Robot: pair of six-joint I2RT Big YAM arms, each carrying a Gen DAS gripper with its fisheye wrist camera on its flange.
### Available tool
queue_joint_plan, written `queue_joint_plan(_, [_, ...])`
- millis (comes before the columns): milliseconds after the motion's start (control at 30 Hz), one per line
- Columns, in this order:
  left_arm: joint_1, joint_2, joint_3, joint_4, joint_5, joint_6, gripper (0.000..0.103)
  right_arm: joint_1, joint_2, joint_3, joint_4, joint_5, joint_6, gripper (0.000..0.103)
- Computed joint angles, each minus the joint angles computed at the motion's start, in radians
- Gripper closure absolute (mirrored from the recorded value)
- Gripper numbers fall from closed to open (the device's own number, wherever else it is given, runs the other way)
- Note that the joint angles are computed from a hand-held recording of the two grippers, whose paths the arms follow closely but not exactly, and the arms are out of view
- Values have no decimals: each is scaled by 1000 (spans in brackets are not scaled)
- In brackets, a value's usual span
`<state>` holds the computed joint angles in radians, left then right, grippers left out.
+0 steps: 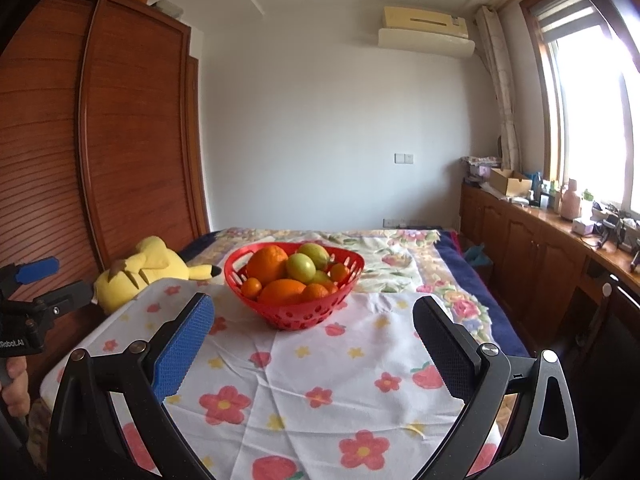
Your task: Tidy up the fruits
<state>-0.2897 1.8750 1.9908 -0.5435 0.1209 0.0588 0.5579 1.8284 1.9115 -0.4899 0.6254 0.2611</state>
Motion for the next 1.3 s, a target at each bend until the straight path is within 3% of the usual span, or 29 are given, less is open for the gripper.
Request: queue_joint_plan(1300, [-4, -14, -28, 18, 8, 2, 4, 1, 4, -1, -8, -4, 11, 2])
